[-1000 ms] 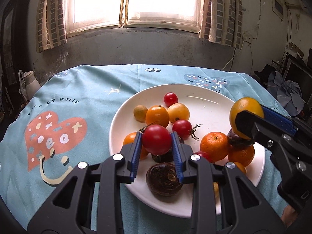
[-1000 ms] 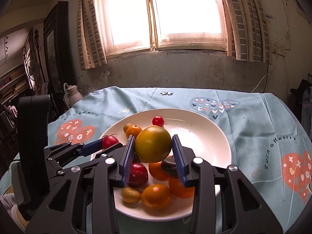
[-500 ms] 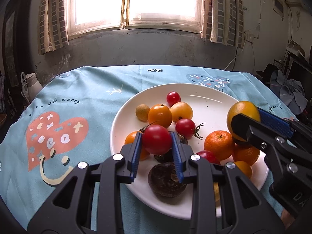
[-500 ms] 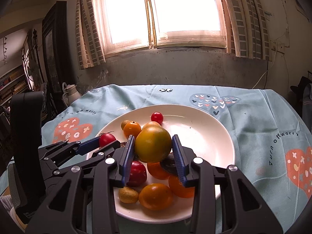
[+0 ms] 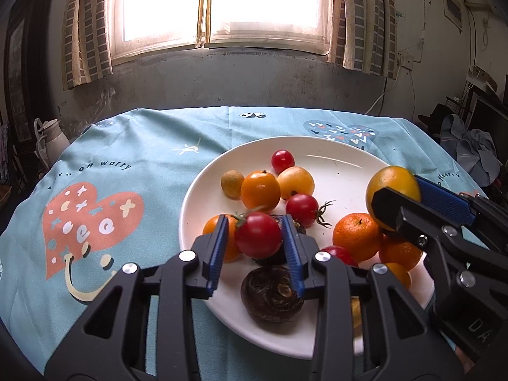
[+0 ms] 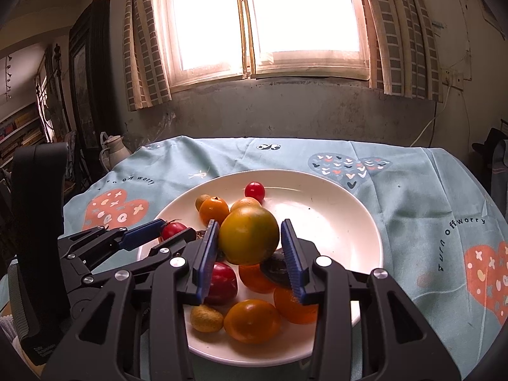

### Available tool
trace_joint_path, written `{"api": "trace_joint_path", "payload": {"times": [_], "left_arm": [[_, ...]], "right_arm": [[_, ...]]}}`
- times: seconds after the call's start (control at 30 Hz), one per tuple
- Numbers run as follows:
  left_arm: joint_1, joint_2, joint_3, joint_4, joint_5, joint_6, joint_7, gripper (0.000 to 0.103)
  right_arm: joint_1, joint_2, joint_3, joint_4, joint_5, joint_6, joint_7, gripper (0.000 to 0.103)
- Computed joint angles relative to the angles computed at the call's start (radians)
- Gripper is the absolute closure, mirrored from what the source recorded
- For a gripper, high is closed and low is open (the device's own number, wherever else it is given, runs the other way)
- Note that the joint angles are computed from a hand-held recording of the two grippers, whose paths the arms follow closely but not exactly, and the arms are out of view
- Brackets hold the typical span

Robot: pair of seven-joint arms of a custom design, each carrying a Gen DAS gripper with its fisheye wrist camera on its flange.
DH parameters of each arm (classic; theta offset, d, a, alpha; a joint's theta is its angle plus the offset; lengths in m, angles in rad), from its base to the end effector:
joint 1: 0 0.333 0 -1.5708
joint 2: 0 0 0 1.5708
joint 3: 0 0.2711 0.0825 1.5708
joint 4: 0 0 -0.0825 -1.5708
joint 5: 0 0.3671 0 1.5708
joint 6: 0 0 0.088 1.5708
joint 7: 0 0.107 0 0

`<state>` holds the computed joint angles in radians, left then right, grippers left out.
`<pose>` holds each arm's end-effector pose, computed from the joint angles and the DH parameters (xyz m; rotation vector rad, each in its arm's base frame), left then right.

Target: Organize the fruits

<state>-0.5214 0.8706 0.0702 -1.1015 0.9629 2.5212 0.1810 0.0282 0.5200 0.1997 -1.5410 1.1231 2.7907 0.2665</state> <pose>0.6720 -0.3550 0.3286 -1.8232 1.4328 -0.7447 0.6885 0.0934 0.3848 -1.8766 1.0891 -0.4634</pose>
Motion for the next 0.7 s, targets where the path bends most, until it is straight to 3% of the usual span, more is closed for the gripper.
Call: {"api": "trace_joint_path", "payload": {"times": [0.07, 0.5, 0.7], "left_arm": [[-0.007, -0.002, 0.007, 0.000, 0.008, -0.007, -0.009, 0.051], [-0.024, -0.013, 0.014, -0.005, 0.039, -0.044, -0.026, 0.030], [-0.041, -0.122, 0.007, -0.143, 0.096, -0.065, -0.087, 0.023]], "right_arm": [[-0.016, -0.005, 0.025, -0.007, 0.057, 0.033, -0.060, 0.042], [-0.008, -0.042, 0.000, -0.035, 0.098, 0.017, -0.073, 0.042], [-0.020, -0.113, -0.032, -0.105, 0.098, -0.032, -0.002, 0.042]]}}
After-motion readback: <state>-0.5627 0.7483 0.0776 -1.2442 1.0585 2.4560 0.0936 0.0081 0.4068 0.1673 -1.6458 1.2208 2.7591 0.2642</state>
